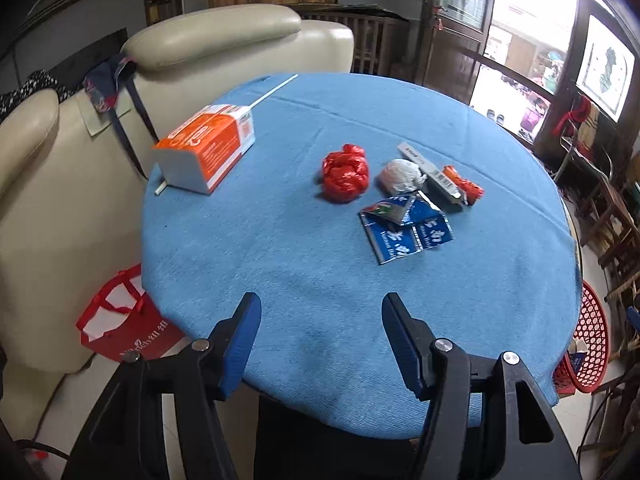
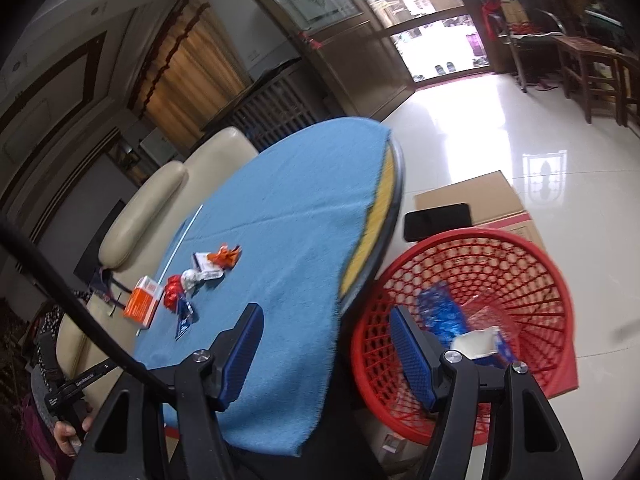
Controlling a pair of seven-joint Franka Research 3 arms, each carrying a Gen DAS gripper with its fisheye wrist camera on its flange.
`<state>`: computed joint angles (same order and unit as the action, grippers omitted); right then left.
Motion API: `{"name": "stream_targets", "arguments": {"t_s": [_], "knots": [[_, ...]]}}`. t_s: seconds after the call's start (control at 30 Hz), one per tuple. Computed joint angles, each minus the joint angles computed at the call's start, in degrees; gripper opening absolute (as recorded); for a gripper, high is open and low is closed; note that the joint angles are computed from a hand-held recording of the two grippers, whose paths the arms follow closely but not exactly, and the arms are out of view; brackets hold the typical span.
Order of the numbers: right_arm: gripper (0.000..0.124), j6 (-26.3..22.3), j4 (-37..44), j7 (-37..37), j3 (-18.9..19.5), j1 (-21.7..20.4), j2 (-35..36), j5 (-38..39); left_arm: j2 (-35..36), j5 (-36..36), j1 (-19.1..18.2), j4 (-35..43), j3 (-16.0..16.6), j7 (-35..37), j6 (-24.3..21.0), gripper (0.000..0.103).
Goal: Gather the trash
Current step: 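Move both tools back over the table toward the remaining trash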
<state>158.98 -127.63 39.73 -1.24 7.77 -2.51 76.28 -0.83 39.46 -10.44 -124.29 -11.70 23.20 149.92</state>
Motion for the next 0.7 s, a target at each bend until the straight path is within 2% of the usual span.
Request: {"name": "stream_targets", "arguments": {"t_s": [0.33,0.7], "knots": [[0.069,-4.09,11.98,5.84,4.23,2.49,9.89,-11.70,2.53,-5.05,0.86,-0.80,1.15,3.85,0.72,0.064],[0.069,-8.73,34.26,18.00,7.80,3.31,26.88,-29.35,6.03,-9.48,2.97,3.36,3.02,7.16,1.59,0.064]]}}
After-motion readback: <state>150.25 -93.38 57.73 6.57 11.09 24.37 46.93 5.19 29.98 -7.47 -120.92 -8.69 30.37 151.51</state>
